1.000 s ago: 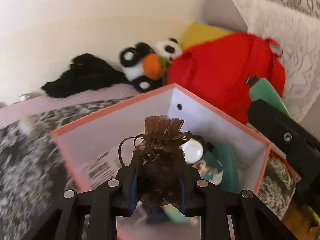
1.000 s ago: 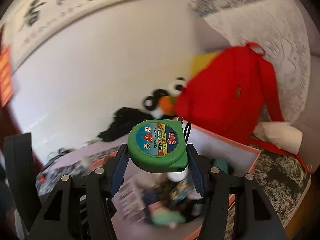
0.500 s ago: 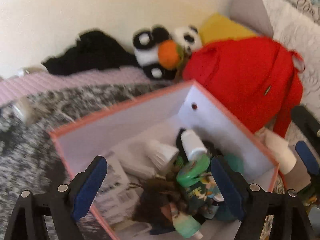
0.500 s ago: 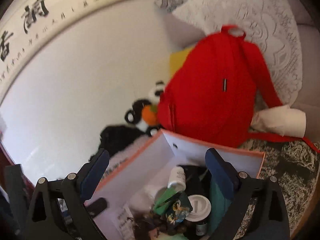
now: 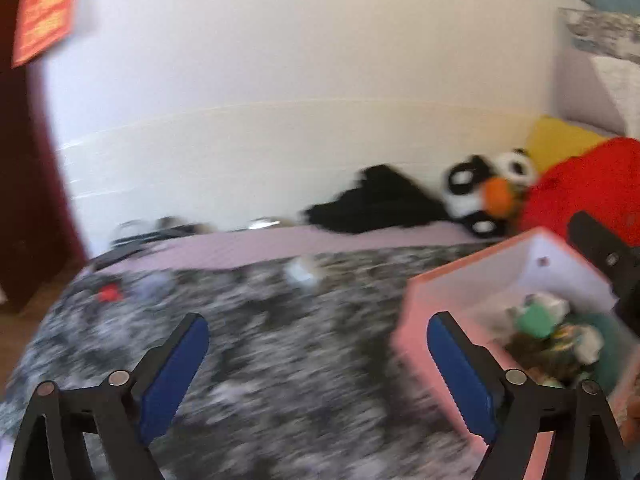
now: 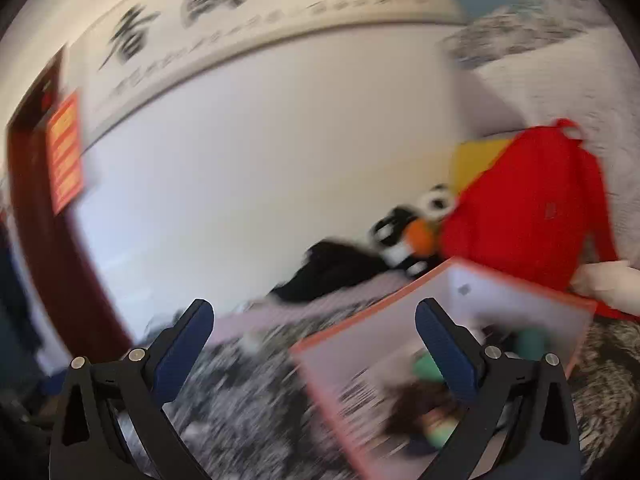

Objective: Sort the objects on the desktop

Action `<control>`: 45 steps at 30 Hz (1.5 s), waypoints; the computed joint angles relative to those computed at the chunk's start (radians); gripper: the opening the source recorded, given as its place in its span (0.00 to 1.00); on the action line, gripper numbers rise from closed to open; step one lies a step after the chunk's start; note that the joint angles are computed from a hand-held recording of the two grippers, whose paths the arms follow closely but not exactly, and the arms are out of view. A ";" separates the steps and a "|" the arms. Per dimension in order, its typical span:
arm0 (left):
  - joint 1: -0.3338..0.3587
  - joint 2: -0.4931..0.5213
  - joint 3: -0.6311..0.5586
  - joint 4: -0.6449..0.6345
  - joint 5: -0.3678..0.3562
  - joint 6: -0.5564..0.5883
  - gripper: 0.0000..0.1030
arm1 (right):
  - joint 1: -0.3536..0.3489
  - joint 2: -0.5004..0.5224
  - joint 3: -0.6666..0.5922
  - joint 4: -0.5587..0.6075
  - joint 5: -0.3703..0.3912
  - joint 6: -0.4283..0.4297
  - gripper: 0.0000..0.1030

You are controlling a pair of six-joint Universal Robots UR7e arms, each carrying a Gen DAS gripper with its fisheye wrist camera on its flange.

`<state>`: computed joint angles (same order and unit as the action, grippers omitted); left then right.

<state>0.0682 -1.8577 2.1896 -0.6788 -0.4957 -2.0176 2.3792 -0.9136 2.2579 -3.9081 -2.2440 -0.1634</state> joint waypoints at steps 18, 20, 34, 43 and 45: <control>0.120 -0.518 0.231 0.243 -0.190 -0.086 0.92 | 0.080 0.433 -0.164 0.289 -0.101 0.229 1.00; 0.221 -0.538 0.248 0.192 -0.130 -0.034 0.92 | 0.043 0.462 -0.177 0.342 -0.123 0.293 0.99; 0.537 -0.566 0.332 -0.206 0.027 0.349 0.99 | -0.042 0.562 -0.232 0.474 -0.186 0.406 1.00; 0.543 -0.544 0.329 -0.196 0.032 0.329 1.00 | -0.037 0.552 -0.242 0.508 -0.197 0.406 1.00; 0.546 -0.548 0.330 -0.200 0.034 0.335 1.00 | -0.039 0.550 -0.240 0.505 -0.192 0.407 1.00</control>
<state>0.6139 -2.4057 2.5197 -0.8792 -0.4620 -1.6823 2.3405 -0.3637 2.0181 -3.4030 -2.4356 0.2432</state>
